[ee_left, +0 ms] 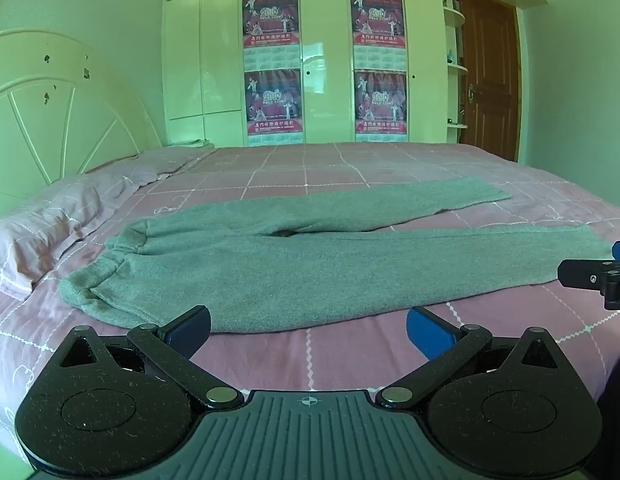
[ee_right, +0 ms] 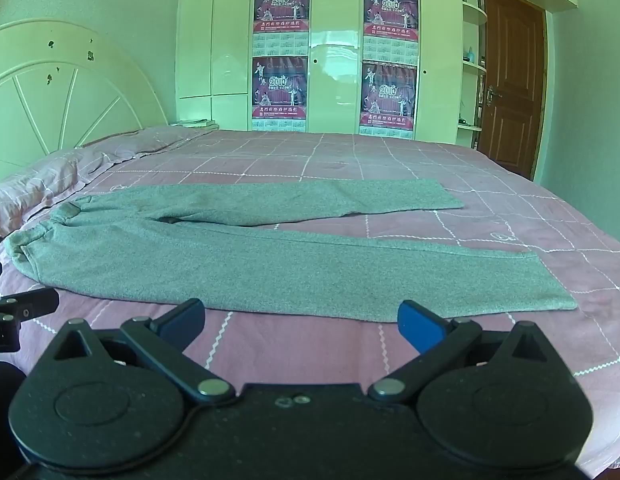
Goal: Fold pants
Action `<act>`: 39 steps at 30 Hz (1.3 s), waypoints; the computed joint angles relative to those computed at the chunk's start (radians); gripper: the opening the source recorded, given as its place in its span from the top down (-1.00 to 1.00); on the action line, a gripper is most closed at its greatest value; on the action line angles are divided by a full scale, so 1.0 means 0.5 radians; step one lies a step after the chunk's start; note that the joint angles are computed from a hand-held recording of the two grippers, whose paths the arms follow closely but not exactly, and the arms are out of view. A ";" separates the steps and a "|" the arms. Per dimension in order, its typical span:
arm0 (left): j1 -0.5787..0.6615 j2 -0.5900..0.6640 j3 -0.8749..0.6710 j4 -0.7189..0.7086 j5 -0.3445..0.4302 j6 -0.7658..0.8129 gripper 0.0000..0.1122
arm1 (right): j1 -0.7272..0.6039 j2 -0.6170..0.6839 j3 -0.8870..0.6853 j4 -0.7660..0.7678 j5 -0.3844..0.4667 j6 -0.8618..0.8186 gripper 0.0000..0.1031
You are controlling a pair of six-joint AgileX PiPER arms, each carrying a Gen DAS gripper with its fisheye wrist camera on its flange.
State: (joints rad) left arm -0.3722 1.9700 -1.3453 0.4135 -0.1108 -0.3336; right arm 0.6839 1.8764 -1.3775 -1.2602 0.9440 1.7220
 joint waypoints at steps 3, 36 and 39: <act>0.008 0.001 0.000 0.096 -0.005 -0.091 -0.84 | -0.001 0.000 0.000 0.000 0.000 0.000 -0.89; -0.007 -0.012 -0.029 0.118 0.047 -0.112 -0.84 | -0.002 0.004 -0.003 0.000 -0.001 -0.003 -0.89; -0.007 -0.013 -0.030 0.147 0.049 -0.139 -0.84 | -0.003 0.004 -0.004 0.000 -0.001 -0.003 -0.89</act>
State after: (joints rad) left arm -0.3759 1.9636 -1.3605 0.4868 -0.0862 -0.4029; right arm 0.6825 1.8785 -1.3795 -1.2600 0.9435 1.7203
